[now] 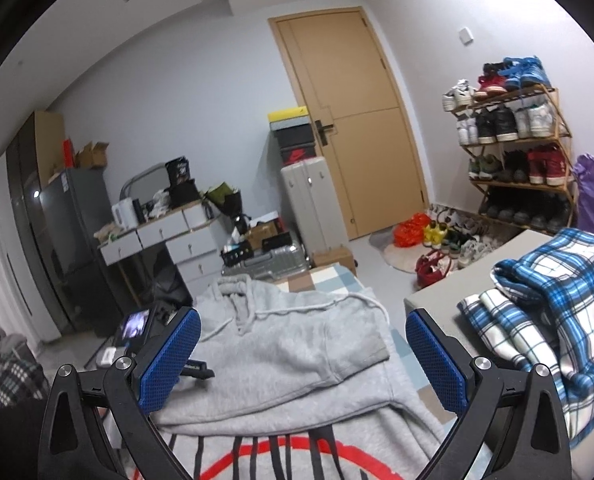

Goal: Fold large clothes
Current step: 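Lay the held sleeve across the hoodie front and open the left gripper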

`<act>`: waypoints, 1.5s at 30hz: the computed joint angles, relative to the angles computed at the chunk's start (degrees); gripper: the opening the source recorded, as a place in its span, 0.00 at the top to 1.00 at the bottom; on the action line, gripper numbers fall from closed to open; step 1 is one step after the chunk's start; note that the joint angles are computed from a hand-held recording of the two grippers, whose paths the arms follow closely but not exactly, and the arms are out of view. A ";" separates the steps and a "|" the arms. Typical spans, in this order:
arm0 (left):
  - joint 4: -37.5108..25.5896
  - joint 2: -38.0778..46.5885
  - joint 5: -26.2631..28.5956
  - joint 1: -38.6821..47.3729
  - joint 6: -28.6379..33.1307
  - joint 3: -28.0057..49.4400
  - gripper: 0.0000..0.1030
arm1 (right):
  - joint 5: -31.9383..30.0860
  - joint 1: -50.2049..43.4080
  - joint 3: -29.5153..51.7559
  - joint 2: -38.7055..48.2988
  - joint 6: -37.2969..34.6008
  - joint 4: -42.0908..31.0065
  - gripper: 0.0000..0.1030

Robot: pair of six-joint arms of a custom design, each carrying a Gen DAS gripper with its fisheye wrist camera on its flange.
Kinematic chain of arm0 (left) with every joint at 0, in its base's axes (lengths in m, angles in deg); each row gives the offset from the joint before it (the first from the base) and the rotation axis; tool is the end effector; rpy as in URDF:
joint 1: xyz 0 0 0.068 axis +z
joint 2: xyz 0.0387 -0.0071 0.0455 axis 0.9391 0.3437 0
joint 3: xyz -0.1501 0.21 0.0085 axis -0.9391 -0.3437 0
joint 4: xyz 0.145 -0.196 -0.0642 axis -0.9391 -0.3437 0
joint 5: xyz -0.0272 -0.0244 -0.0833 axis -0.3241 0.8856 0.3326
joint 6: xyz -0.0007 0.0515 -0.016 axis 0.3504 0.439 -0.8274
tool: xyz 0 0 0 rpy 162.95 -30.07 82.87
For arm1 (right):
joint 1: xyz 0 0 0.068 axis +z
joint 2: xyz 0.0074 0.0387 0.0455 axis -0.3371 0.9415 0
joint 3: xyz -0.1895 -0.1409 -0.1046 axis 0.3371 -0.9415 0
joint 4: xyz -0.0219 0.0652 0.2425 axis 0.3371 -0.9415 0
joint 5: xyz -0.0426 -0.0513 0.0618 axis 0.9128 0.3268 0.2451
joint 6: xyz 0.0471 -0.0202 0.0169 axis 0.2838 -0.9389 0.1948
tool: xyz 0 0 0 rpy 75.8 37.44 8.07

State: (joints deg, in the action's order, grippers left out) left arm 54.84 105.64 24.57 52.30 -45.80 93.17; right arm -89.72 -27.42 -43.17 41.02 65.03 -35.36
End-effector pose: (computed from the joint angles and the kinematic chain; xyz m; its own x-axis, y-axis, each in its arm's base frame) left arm 0.3367 -0.1042 0.1367 -0.9195 -0.0485 -0.3901 -0.0253 0.9976 -0.0643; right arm 0.1271 -0.0102 0.1772 -0.2683 0.2464 -0.9313 0.0013 0.9668 0.2555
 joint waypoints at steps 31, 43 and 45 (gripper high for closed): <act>25.31 -18.82 2.10 9.04 11.28 -35.09 0.26 | 17.84 20.46 58.60 100.99 -15.09 -7.37 0.00; 25.47 -19.80 0.86 8.50 11.56 -36.42 0.25 | 18.45 22.81 43.70 90.49 -13.37 8.18 0.00; 25.92 -19.41 0.19 8.20 11.79 -36.39 0.25 | 19.56 23.26 46.49 94.11 -12.81 5.79 0.00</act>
